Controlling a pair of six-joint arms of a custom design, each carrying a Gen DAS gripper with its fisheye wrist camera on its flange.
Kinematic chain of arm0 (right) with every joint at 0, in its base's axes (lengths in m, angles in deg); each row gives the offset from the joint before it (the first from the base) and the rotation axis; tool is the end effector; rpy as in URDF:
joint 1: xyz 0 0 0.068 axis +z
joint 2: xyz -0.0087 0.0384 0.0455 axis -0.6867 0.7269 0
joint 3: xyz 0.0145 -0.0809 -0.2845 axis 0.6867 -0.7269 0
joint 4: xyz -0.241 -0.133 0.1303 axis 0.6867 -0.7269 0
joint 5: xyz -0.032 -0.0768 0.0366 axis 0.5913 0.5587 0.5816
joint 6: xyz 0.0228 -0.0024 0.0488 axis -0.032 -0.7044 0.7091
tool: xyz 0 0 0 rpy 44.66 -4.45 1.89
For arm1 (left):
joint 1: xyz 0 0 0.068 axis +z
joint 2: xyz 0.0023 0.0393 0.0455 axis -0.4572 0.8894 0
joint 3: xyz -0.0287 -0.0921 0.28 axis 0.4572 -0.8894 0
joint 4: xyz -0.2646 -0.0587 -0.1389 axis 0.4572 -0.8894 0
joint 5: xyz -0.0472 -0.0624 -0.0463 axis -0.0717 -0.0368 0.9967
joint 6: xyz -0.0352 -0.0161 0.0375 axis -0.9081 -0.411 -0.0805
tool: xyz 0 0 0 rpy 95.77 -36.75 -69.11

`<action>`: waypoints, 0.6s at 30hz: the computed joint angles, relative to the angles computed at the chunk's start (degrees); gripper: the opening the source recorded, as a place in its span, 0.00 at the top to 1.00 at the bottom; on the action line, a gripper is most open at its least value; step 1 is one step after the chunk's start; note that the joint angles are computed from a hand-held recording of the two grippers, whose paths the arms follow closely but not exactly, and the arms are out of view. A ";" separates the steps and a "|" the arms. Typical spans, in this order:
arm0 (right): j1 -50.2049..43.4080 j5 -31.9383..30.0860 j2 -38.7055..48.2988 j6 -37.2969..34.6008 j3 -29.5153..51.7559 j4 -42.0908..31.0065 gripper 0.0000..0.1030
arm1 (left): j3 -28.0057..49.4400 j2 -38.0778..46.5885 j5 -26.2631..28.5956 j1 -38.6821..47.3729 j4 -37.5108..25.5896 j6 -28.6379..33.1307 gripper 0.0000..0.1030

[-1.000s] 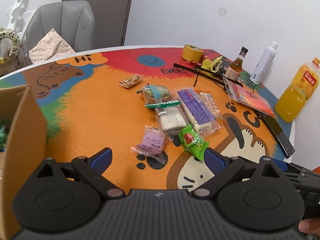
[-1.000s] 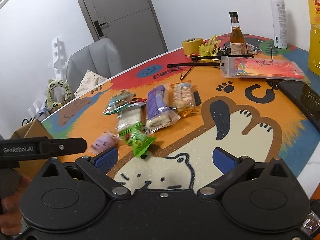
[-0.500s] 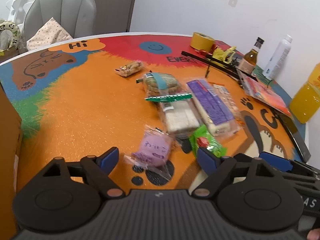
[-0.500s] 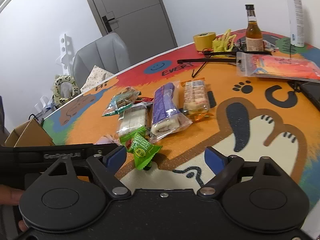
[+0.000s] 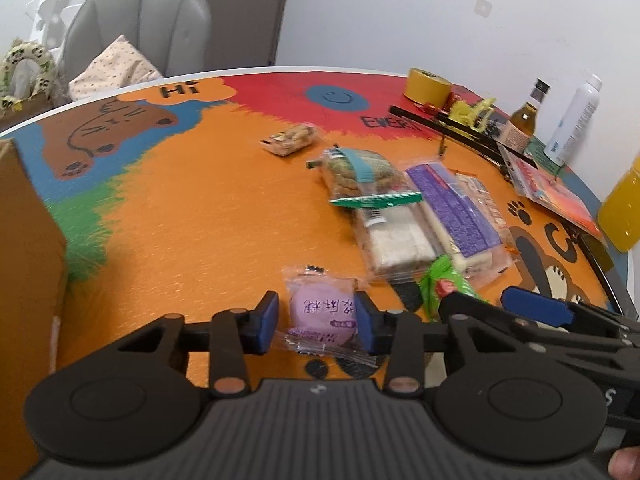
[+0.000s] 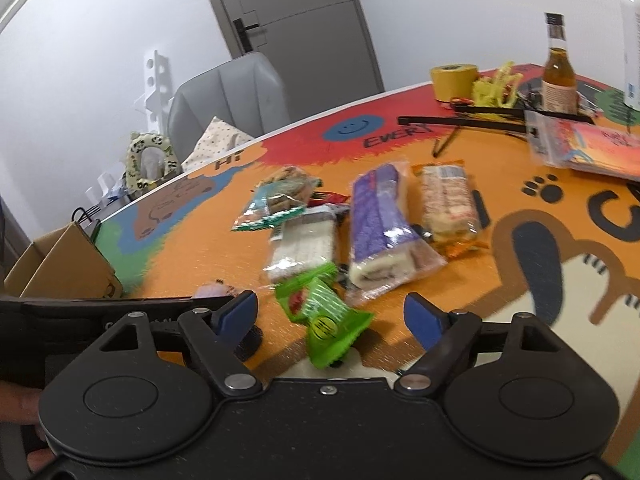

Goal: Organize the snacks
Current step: 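Grasp the pink packet with the left gripper while the right gripper grasps a green packet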

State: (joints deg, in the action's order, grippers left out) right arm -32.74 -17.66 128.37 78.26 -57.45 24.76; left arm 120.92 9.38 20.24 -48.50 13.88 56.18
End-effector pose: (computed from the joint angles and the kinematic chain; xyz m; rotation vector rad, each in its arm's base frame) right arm 0.1639 0.0236 0.1056 0.4610 2.1314 0.1708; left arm 0.2699 -0.1166 0.1253 0.6554 2.3653 -0.5100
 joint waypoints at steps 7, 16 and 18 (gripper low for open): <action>1.35 0.48 9.86 -0.89 2.58 6.44 0.21 | 0.12 -1.15 0.92 3.39 -2.25 0.58 0.71; 4.50 3.71 10.52 -0.48 3.25 3.28 0.58 | -1.44 -3.75 2.37 5.30 -4.33 1.27 0.71; 4.40 2.36 7.15 0.38 2.74 0.56 0.60 | -2.14 -5.13 2.67 5.45 -4.78 1.24 0.72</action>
